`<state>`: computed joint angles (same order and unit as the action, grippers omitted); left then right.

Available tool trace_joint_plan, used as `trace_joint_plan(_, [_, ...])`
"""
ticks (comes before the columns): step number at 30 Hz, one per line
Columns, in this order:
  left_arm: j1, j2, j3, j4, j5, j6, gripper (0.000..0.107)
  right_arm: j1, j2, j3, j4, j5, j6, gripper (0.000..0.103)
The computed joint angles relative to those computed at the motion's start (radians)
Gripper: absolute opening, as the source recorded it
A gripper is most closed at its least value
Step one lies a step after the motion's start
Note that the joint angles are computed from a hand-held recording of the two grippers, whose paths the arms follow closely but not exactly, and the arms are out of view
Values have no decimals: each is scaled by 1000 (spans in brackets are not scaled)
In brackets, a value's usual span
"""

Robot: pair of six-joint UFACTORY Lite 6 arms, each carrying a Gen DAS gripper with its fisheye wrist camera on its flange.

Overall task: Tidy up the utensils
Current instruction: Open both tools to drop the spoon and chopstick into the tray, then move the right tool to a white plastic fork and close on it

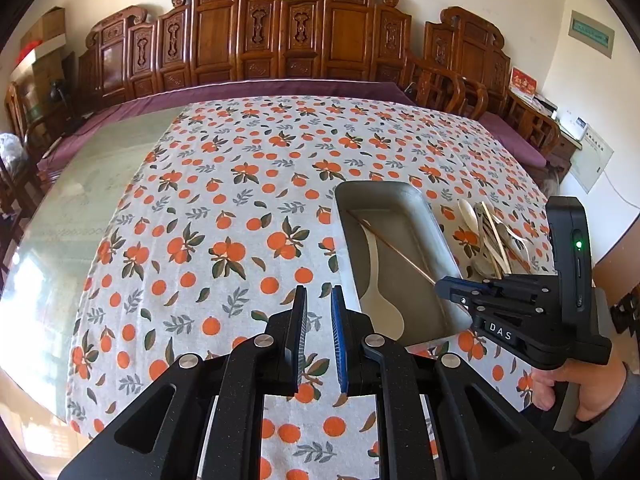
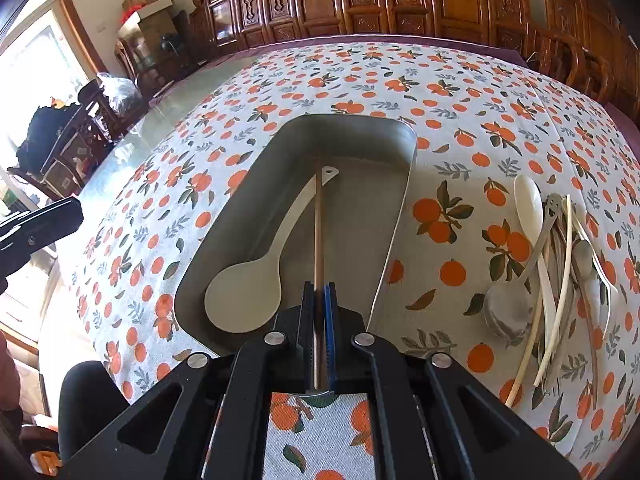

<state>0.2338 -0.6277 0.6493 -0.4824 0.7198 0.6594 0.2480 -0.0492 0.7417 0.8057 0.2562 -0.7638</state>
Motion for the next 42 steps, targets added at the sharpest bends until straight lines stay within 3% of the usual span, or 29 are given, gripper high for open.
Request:
trace_joint_plan(4, [-34,-14,-7,20,-7,-36,12,-25,-51,-27,151,19,-161,8])
trace_joint_plan(16, [-262,-89,-8,190,-46,-305,32,-265,-281,-135,231,184,-382,8])
trace_joint_plan(21, [-399,-100,0,303,-84,-479,54,-447,-374,-166,215,297,-489,8])
trace_joint_plan(26, [-534,-80,5,427,-139,-656,85,-624,-391,-161,238,388,-628,8])
trace_joint_plan(30, [-633,-43,22,560,-159,-811,86,-751,-347,-126,275,443,-728,9])
trace_joint_plan(33, [-695,-18,33,635,-170,-907,87,-815,-296,-87,313,455,-788,19])
trace_joint_plan(42, [-832,116,74,748,-231,-1081,87,-945,-80,34,405,461,-922,19])
